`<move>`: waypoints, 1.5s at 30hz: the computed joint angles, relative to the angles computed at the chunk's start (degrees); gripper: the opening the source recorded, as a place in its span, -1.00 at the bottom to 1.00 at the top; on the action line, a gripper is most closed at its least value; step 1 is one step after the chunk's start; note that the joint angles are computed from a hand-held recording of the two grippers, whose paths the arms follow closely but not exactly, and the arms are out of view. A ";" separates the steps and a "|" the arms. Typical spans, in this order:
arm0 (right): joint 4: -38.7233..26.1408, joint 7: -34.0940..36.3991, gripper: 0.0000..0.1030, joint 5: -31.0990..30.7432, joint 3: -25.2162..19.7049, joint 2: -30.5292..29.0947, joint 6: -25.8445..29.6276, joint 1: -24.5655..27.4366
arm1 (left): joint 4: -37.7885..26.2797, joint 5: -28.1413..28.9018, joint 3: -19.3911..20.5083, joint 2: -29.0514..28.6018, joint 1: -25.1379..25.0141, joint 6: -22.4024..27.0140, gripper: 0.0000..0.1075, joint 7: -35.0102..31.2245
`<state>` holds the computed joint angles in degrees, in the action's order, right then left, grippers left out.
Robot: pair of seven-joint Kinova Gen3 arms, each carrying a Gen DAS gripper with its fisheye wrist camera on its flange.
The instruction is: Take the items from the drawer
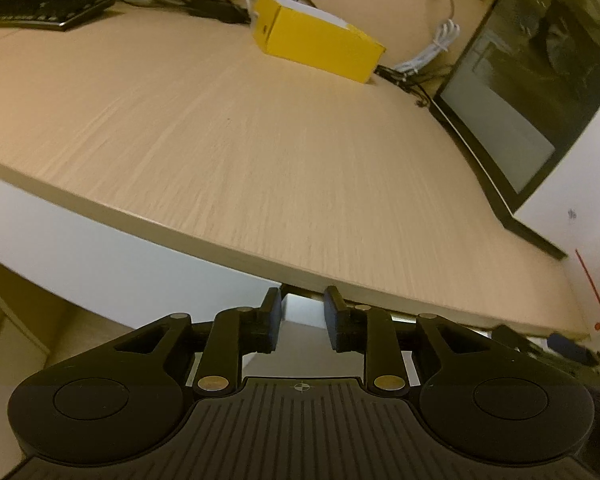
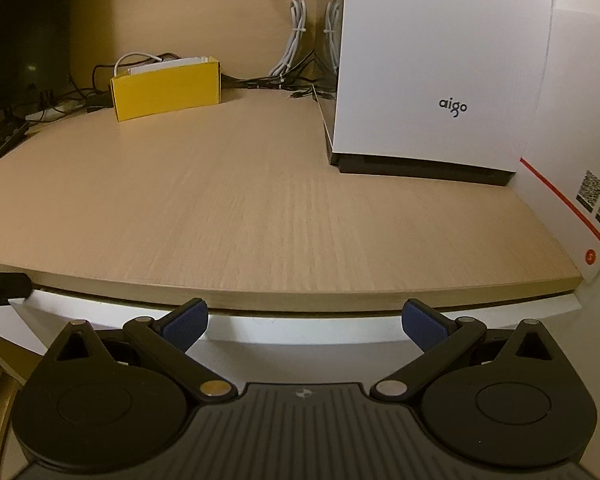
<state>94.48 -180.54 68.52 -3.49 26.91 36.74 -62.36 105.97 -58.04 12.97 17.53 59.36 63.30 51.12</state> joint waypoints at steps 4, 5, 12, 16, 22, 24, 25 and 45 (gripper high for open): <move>-1.36 2.34 1.00 -1.88 -0.61 0.88 -0.39 0.90 | -0.25 2.03 0.30 -1.18 -2.27 -2.43 -0.48 -5.59; -1.00 1.81 1.00 -1.93 0.14 0.76 -1.13 0.42 | -0.39 2.40 0.30 -1.29 -2.56 -2.77 -0.47 -6.45; -1.83 5.02 1.00 -5.95 0.29 0.66 -2.36 1.14 | -0.83 3.60 0.29 -1.51 -2.47 -2.85 -0.46 -8.66; -3.01 11.34 1.00 -11.38 -0.26 0.33 -2.41 2.26 | -0.99 4.31 0.34 -1.73 -2.33 -2.90 -0.45 -9.34; -3.66 19.86 1.00 -18.26 -1.42 -0.74 -2.70 4.04 | -2.01 4.50 2.48 -1.55 -2.24 0.27 -0.73 -9.65; -2.18 19.85 0.99 -18.01 -0.09 -1.53 -5.32 3.64 | -5.12 4.11 -0.83 -0.16 2.56 4.93 -0.74 -12.73; -1.52 18.44 0.99 -17.06 2.16 -1.80 -5.89 1.94 | -6.61 3.64 -1.76 0.47 4.16 6.84 -0.73 -14.08; -2.52 25.08 1.00 -24.18 2.10 -1.19 -5.80 5.15 | -23.96 11.77 -6.05 11.64 0.42 1.50 -0.65 -43.26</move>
